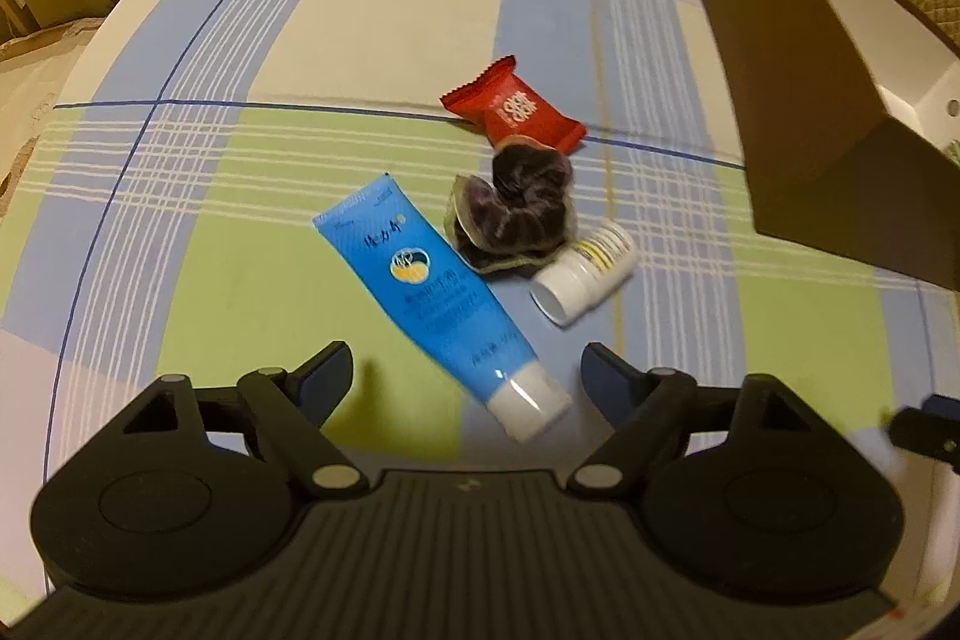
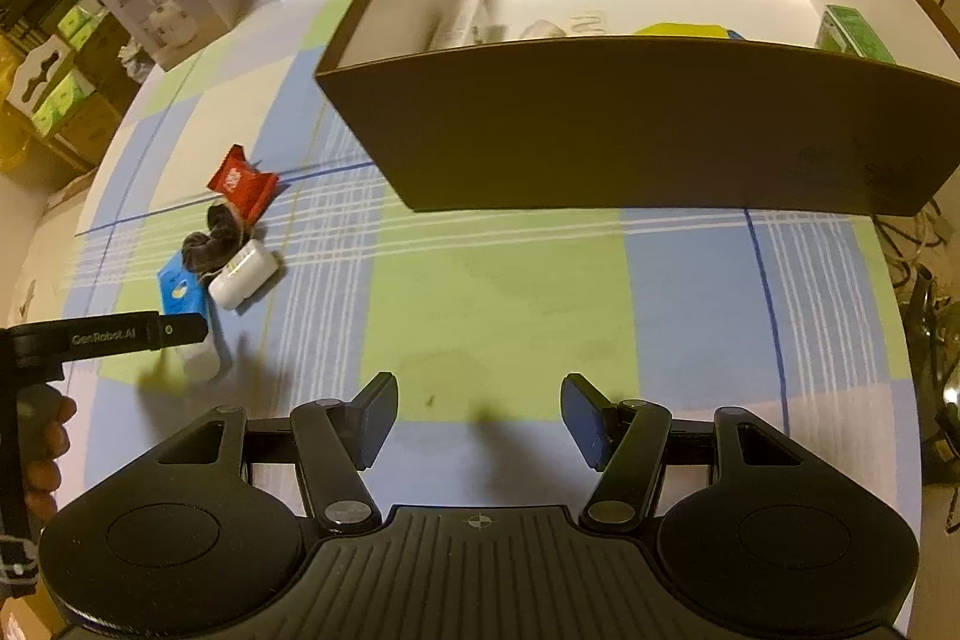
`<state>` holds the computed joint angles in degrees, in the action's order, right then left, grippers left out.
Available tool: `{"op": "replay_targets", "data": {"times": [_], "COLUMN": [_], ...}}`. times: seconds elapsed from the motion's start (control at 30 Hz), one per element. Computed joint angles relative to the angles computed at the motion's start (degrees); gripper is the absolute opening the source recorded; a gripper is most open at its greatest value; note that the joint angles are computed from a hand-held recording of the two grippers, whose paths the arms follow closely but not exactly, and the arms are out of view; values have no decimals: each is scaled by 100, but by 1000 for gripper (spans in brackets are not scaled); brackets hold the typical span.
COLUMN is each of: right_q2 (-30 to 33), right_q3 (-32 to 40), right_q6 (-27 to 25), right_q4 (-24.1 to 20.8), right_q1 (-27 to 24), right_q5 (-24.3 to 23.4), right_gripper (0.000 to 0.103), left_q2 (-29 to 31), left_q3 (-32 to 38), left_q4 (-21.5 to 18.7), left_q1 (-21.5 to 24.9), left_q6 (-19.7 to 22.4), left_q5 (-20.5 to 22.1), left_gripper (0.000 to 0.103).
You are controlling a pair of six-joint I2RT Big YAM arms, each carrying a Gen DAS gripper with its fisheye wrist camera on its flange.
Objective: Organize objects
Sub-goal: 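Withdraw both tools from the box back toward the table items, then grasp the blue hand-cream tube with the left gripper while the right grasps the white pill bottle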
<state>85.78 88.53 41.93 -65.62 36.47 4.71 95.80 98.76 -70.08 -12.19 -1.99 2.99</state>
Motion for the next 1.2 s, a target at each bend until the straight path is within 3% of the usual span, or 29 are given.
{"op": "replay_targets", "data": {"times": [0.13, 0.27, 0.33, 0.57, 0.9, 1.2], "right_q2": [81, 237, 330, 718, 1511, 2146], "right_q3": [52, 177, 245, 506, 1079, 1657], "right_q6": [-42, -190, -317, -889, -2122, -2594], "right_q4": [9, 71, 146, 589, 1129, 1268], "right_q1": [-20, 17, 48, 181, 482, 515], "right_q5": [-26, -99, -142, -410, -510, -487], "right_gripper": [58, 58, 58, 58, 58, 58], "left_q2": [169, 250, 221, 102, 23, 45], "left_q3": [80, 103, 56, -125, -226, -226], "left_q4": [13, 6, 97, 269, 275, 322], "left_q1": [13, 107, 139, 378, 782, 816], "left_q6": [25, -41, 4, 187, 396, 618], "left_q5": [-32, 186, 226, 267, 362, 344], "left_gripper": [65, 63, 52, 29, 27, 30]}}
